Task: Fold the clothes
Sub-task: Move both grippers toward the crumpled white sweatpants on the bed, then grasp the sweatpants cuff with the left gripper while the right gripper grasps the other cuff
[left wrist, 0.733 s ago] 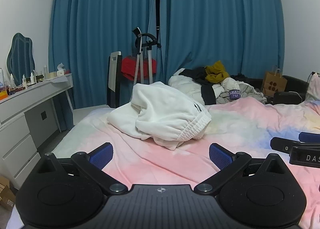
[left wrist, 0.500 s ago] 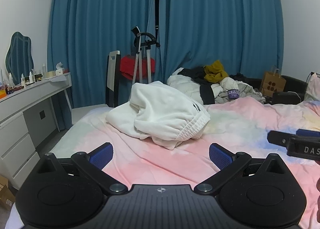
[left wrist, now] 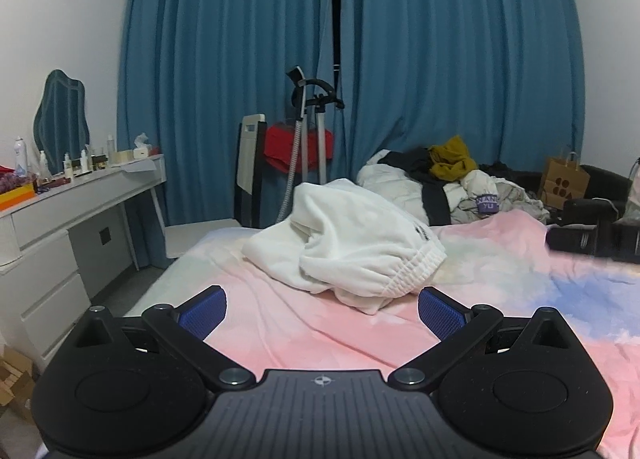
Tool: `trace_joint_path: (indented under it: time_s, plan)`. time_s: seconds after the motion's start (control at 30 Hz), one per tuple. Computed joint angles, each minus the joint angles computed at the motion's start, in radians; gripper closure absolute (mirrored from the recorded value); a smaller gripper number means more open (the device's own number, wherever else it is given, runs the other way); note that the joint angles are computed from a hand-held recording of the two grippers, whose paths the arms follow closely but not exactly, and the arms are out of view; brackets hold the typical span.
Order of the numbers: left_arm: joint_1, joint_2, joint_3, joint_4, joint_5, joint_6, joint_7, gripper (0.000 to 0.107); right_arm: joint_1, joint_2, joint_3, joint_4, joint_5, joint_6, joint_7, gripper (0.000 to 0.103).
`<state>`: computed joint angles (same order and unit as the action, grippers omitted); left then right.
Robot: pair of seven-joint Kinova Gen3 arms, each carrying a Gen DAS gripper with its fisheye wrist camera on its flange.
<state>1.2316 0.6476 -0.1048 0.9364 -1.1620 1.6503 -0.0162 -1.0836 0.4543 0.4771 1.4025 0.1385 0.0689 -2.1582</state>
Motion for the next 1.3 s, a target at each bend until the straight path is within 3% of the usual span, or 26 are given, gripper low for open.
trace_joint_path:
  time_s: [0.17, 0.3, 0.4, 0.57, 0.63, 0.77, 0.87, 1.0, 1.1, 1.17, 1.3]
  plan:
    - [0.027, -0.006, -0.001, -0.004, -0.012, 0.031, 0.004, 0.005, -0.063, 0.010, 0.063, -0.145, 0.041, 0.190, -0.077, 0.006]
    - [0.044, -0.014, 0.002, 0.005, -0.025, 0.040, 0.016, 0.005, -0.049, 0.033, 0.046, -0.275, 0.070, 0.339, -0.139, 0.006]
    - [0.043, -0.013, 0.007, 0.005, -0.021, 0.053, 0.027, 0.005, -0.054, 0.058, 0.059, -0.323, 0.104, 0.385, -0.224, 0.006]
    - [0.043, -0.023, 0.017, 0.041, -0.021, 0.043, 0.051, 0.005, 0.016, 0.091, -0.030, -0.372, 0.119, 0.461, -0.226, 0.006]
    - [0.043, -0.022, 0.022, 0.053, -0.026, 0.042, 0.057, 0.005, -0.012, 0.102, 0.009, -0.340, 0.163, 0.431, -0.233, 0.006]
    - [0.031, -0.020, 0.031, 0.076, -0.035, 0.023, 0.060, 0.005, -0.030, 0.081, 0.045, -0.193, 0.321, 0.269, -0.360, 0.006]
    - [0.017, -0.017, 0.033, 0.088, -0.046, -0.016, 0.054, 0.005, -0.075, 0.084, 0.143, -0.093, 0.423, 0.147, -0.452, 0.006]
    - [-0.010, -0.026, 0.043, 0.132, -0.065, -0.133, 0.064, 0.005, -0.091, 0.082, 0.229, 0.015, 0.411, -0.016, -0.483, 0.006]
    - [-0.055, -0.019, 0.033, 0.118, -0.020, -0.240, 0.037, 0.005, -0.017, 0.063, 0.161, 0.072, 0.367, -0.113, -0.460, 0.006]
    - [-0.091, 0.000, 0.006, 0.077, 0.039, -0.309, -0.022, 0.005, 0.037, 0.060, 0.100, 0.069, 0.353, -0.109, -0.441, 0.006]
    - [-0.230, 0.091, 0.127, -0.072, 0.003, -0.303, -0.185, 0.005, 0.070, 0.076, 0.075, 0.049, 0.290, -0.089, -0.414, 0.006]
